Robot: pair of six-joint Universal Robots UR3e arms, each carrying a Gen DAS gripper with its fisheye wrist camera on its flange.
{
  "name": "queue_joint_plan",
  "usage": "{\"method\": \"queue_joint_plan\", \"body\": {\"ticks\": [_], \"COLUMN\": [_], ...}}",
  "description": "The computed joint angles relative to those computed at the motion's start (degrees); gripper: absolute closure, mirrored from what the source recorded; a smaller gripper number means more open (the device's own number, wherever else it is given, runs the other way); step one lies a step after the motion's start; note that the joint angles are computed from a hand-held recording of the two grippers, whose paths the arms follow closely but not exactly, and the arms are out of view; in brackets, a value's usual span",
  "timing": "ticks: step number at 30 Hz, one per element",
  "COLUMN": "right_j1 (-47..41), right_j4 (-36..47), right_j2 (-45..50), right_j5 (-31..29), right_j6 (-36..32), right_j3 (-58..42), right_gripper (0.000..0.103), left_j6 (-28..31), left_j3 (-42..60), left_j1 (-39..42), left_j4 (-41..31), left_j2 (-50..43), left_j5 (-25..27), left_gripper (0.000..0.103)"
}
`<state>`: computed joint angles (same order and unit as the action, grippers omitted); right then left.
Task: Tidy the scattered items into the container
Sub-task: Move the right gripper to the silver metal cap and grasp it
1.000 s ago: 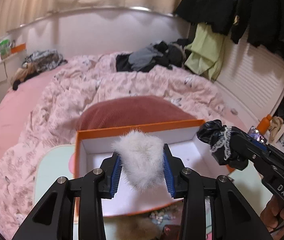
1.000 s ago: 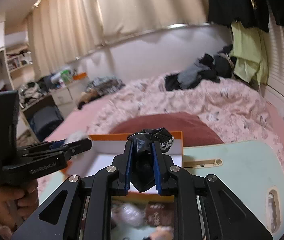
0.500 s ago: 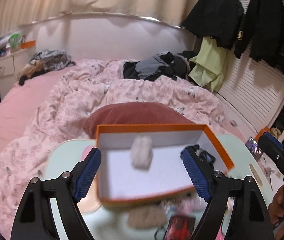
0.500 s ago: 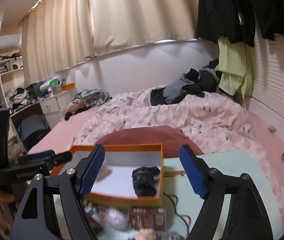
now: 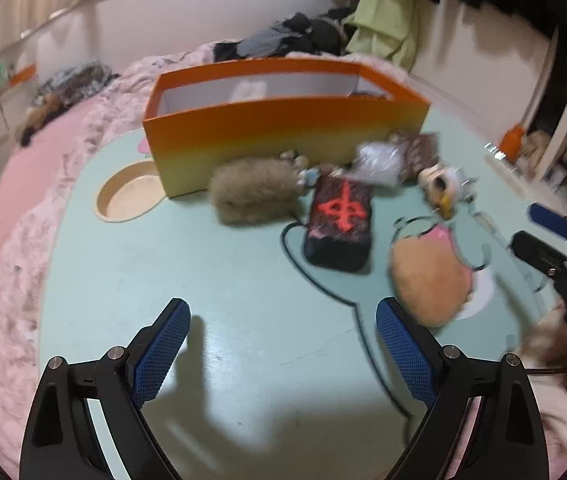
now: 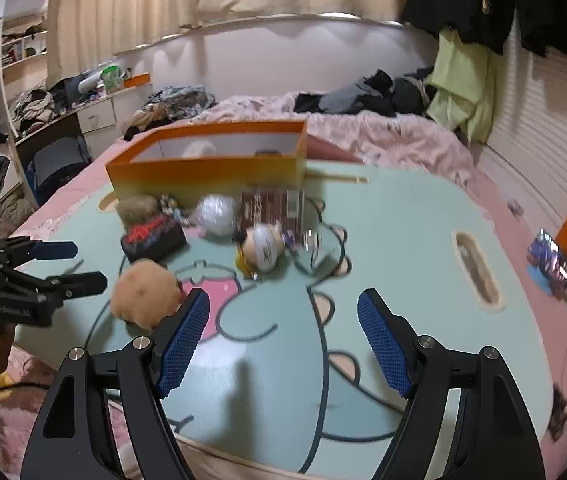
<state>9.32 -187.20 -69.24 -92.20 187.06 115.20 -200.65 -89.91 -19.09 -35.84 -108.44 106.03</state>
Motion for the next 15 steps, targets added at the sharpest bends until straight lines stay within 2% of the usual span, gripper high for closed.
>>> {"method": "queue_joint_plan", "body": {"ticks": [4,7,11,15], "right_j1": [1.25,0.68,-0.61,-0.42], "right_j4": [4.81,8.78,10.7,11.67], "right_j2": [1.96,2.35,2.11,2.12], "right_j5": [-2.82,-3.3,-3.91,-4.66], "right_j6": [1.44,3.06,4.6,4.15], "right_j3": [-2.46,-3.65,-3.44,-3.86], "right_gripper": [0.026,0.026,0.001,0.0], "left_j6": [-1.19,-0.68,-1.4,-1.97], "left_j3": [-0.93,-2.46,-3.3,-3.25], "left_j1": [-1.1,-1.66,-2.9,-3.35], "left_j4": [2.29,5.95,9.49,10.08], "left_j2": [-1.15,-1.51,-2.61,-3.03], "left_j5": [2.14,2.92,4.9,5.71], "left_gripper": [0.0,0.0,0.0,0.0]}}
